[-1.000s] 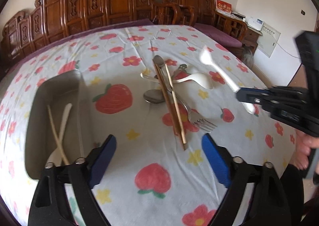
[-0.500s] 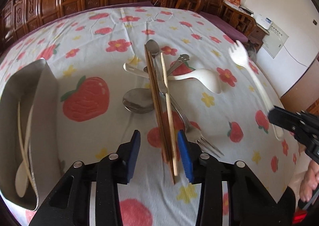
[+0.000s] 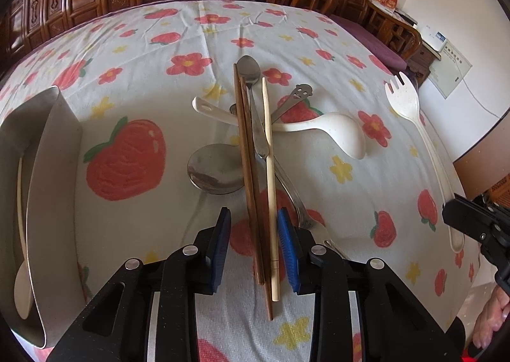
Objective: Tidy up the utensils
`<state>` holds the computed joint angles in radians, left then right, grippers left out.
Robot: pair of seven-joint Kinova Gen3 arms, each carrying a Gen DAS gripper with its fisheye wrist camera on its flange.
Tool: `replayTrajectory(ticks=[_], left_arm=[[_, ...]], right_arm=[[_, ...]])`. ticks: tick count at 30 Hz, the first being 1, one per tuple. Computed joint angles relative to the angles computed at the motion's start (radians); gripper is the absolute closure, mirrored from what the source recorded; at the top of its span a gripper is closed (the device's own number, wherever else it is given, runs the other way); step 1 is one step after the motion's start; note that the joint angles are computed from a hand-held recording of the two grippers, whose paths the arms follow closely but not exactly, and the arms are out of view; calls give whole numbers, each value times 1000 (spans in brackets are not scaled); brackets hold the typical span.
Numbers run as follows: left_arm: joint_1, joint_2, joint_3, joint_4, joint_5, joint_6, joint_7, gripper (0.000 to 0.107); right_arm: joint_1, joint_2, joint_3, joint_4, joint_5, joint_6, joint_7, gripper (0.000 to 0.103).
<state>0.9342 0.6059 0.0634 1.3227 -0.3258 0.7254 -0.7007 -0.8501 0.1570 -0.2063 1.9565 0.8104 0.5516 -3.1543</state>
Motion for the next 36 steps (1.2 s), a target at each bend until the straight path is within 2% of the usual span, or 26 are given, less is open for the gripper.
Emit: replayTrajectory(ticks=[8,19,25,27,30,36], left_arm=[[-9,-4,5,4,15,-9,-7,100],[19,-43,-15,49,-34,-28,36,103],[11,-73,-3,82,-47,-35,44,103],[11,-76,6,84,-57,-18,41,103],[19,-64,15,61,-63,55,18,103],[25,-81,33,93,-68,72,3,103]], right_arm=[[-2,3,0,-4,-2,6,6,97],[-10,14,-1,-18,-12,16,31,97],[-19,21,2,-27,-18,22,45,97],[-20,22,3,-29,-22,22,50,97],[-23,25,4,-33,-26,24,58,97],[-27,28,8,-38,-32,25,69,97]])
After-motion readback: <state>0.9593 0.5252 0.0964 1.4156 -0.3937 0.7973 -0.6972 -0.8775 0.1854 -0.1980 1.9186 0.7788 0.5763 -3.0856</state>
